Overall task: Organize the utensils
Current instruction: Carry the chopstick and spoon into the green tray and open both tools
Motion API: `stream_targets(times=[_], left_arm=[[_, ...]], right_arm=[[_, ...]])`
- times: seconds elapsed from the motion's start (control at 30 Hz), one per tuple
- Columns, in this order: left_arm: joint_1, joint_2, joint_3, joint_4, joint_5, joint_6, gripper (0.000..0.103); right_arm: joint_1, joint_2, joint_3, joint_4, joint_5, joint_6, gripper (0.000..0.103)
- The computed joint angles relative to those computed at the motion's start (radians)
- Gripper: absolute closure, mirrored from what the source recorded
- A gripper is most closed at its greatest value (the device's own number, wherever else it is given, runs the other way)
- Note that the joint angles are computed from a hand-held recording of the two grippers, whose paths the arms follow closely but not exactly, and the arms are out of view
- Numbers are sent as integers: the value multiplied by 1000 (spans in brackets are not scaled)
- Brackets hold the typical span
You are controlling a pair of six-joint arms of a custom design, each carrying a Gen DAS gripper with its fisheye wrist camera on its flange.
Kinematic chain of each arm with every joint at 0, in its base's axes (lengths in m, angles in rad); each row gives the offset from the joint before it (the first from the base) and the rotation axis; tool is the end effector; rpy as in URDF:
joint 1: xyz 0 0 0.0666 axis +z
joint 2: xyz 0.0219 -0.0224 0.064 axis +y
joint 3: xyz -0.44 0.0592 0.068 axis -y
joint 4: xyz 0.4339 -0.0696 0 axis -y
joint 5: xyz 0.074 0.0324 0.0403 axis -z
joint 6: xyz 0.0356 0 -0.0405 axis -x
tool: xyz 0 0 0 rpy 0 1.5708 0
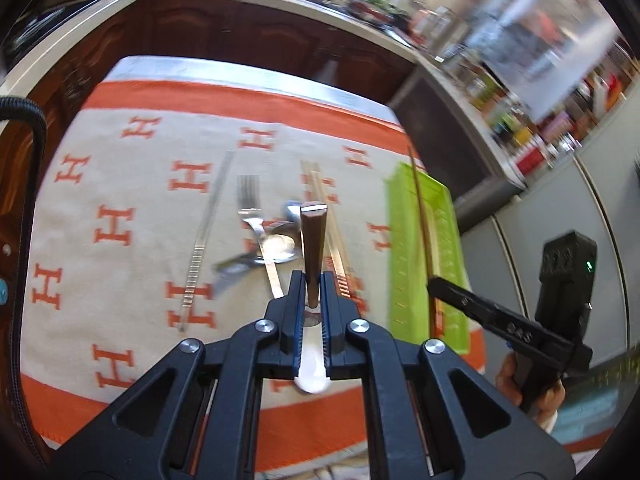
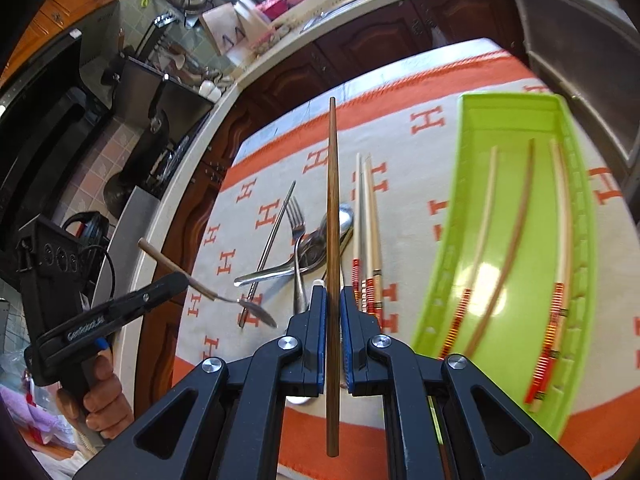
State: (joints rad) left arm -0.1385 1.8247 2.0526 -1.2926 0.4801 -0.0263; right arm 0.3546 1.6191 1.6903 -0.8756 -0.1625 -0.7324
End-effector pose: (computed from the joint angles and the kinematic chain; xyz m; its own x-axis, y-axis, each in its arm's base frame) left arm 0.6632 -0.1094 0.5450 -0.8569 0.1430 -0.4952 0.3669 0.8441 -0.3911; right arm 0.5790 0.2201 0.5189 -0.8018 0.4067 -0.4378 0.1187 0.8264 0.5504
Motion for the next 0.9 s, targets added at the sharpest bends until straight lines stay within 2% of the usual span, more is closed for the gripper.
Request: stream_targets(times=[0.1, 0.27, 0.43, 0.57, 0.7, 0.77, 0.83, 0.9], left_arm=[[-40, -6, 21, -32, 21, -42, 98], [-109, 38, 123, -152, 95, -118, 98], [-187, 147, 271, -273, 72, -155, 98], [-239, 272, 405, -365, 20, -162, 98], [-270, 329, 448, -352, -27, -138, 98], [-280, 328, 432, -312, -61, -128, 98], [-291, 313, 399, -253, -99, -124, 98], [-292, 307, 385, -227, -106, -125, 98]], right_arm=[[-20, -61, -57, 14, 32, -16, 96], [-68, -138, -151, 32, 54, -61, 96], [-110, -165, -222, 37, 81, -95, 96], [-144, -161, -251, 39, 89, -102, 96], [-167, -135, -241, 19, 107, -72, 96], [-166, -102, -216, 7, 126, -74, 95], [-167, -76, -195, 1, 129, -76, 87], [-173, -70, -197, 23, 119, -72, 81]])
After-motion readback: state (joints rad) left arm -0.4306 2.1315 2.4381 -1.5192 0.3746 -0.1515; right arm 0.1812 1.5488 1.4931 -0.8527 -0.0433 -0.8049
